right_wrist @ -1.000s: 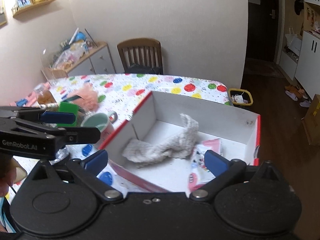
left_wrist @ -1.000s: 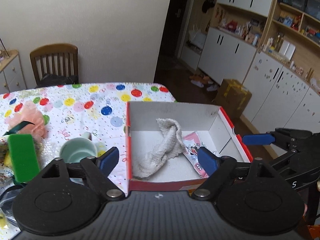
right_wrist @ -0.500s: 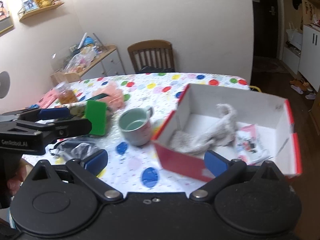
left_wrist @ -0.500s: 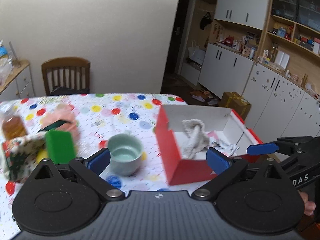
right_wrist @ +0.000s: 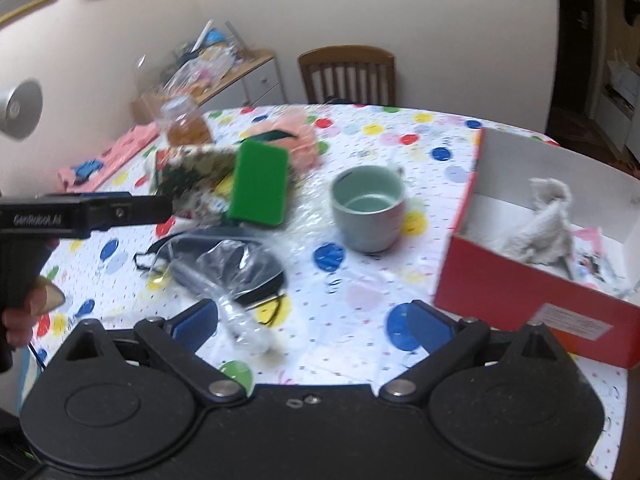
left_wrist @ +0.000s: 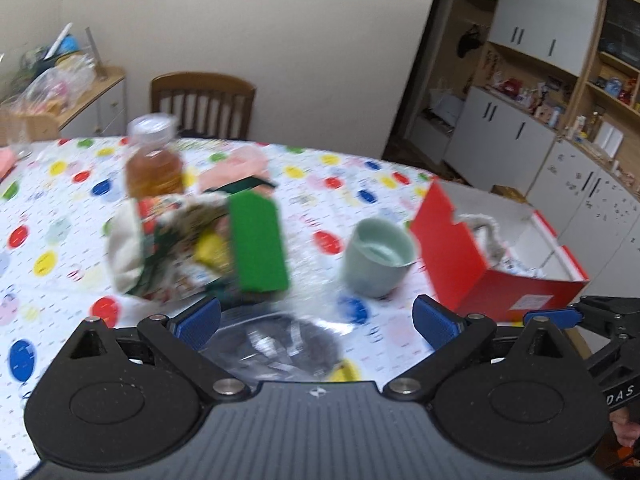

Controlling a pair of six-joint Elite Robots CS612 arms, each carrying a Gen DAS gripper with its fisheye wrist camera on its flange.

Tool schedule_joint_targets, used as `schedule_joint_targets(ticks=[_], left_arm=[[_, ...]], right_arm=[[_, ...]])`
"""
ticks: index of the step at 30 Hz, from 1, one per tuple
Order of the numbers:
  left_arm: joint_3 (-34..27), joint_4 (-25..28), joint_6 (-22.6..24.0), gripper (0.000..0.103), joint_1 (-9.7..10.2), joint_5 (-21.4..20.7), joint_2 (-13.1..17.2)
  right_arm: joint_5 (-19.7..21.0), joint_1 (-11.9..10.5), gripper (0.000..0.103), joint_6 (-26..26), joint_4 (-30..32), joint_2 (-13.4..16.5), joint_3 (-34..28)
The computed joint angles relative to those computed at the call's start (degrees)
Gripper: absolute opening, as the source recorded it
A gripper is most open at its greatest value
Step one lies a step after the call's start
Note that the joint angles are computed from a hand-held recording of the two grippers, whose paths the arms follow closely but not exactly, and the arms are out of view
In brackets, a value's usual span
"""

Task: Organize soft objects
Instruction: 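Grasp the clear zip bag with the right tool while the left tool grasps the black mask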

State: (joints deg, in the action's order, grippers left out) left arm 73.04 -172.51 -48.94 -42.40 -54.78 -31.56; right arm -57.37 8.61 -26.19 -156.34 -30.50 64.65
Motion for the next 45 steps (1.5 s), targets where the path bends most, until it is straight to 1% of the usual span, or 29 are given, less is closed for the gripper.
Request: schedule_joint_targets(ticks=[6,11,13,18,21,24,26,31,33,35,36,37,45], left_arm=[[4.1,1.3,-2.8,0.103,0.77,0.6,-1.2],[5.6,3.9,-3.1,0.103,1.02,2.5,-1.4],[6.0,3.9,-2.8,0.103,1.37,2.1,-1.3],[7.0,3.1,-3.8,0.103,2.21,0.9,-1.1],[7.2,2.9,-3.7,0.103,2.67,-0.2,-0.9],[6.7,4.3,-3.7,0.103,3.07,-0.5,-0.6],[6.6,3.9,-3.7,0.103,3.36,-1.0,-0.4],[6.2,3.1,-2.7,0.103,3.85,-2.2,0.0],[5.9,2.9,-2.3,0.103,3.93,-2.4,0.2],[5.8,2.6,-2.1,0.103,4.06,-2.7,0.4],[5.7,2.4,-2.0,0.103,4.15,-3.1,0.5],[5.7,2.2,-2.0,0.103,4.24,-3.3,0.6],[5.0,0.6,-1.5,0.102,4.89,-5.3,1.4]], right_arm=[[-2.2,2.2,0.092,-4.0,3.2,0.9,-1.2],[-4.2,4.0,0.083,-9.6,7.3,2.1,-3.2],[-5.5,4.6,0.08,-11.2,8.5,2.6,-4.1],[-8.1,6.0,0.073,-14.7,11.1,4.4,-7.0],[-9.2,6.5,0.066,-16.0,12.5,5.3,-8.7],[-9.8,7.0,0.063,-16.8,14.2,6.4,-10.5],[-10.2,7.3,0.058,-17.0,15.5,7.1,-11.8],[-12.7,8.2,0.053,-18.7,17.2,8.5,-14.0],[-13.3,8.3,0.049,-19.1,17.8,8.8,-14.3],[-13.6,8.4,0.039,-18.9,17.6,8.9,-14.4],[-13.5,8.4,0.036,-18.7,17.2,8.9,-14.4],[-13.4,8.3,0.031,-18.3,16.9,8.9,-14.4],[-11.5,7.4,0.027,-15.4,15.6,8.3,-13.5]])
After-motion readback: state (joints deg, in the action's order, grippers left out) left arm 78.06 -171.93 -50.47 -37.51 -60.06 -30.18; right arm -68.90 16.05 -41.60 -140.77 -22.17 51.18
